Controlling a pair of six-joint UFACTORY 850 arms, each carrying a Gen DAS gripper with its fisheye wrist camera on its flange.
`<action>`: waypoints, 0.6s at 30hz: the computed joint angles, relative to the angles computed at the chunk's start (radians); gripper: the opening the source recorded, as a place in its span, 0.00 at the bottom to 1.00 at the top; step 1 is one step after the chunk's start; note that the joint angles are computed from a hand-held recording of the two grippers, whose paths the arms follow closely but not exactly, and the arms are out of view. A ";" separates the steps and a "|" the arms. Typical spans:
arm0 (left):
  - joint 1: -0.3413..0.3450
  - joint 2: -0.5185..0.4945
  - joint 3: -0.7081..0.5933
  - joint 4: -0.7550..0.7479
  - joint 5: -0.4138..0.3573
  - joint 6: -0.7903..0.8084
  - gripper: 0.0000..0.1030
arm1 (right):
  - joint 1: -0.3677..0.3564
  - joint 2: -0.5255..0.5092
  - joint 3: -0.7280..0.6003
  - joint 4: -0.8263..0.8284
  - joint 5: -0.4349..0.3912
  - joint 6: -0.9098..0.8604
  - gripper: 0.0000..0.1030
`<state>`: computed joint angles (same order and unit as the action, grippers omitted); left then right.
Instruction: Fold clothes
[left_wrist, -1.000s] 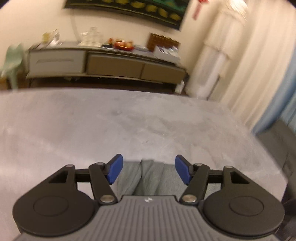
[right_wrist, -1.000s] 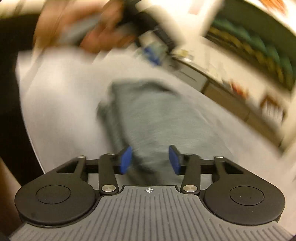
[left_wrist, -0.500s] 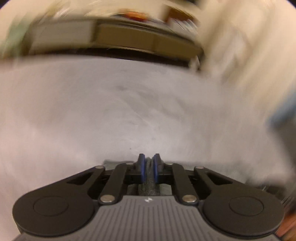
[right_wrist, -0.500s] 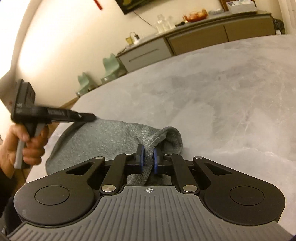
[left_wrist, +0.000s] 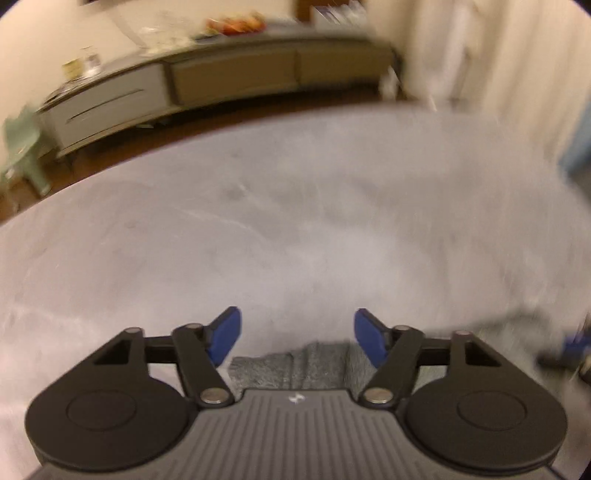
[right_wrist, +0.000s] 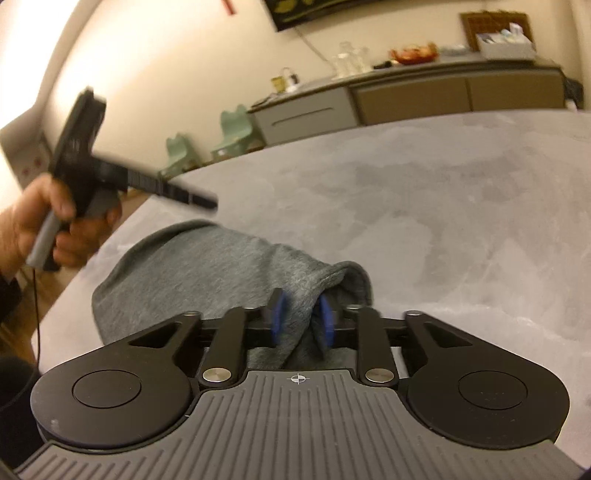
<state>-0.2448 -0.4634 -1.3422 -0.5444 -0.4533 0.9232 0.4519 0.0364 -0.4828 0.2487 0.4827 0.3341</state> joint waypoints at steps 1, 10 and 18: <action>0.008 -0.013 -0.013 -0.008 -0.025 0.014 0.61 | -0.017 -0.012 -0.006 -0.034 0.006 0.045 0.40; 0.056 -0.002 0.022 -0.119 -0.105 0.147 0.08 | -0.024 -0.051 -0.048 -0.169 0.031 0.127 0.11; 0.278 0.087 0.137 -0.566 -0.309 0.075 0.00 | 0.094 0.096 0.062 0.137 0.081 -0.170 0.11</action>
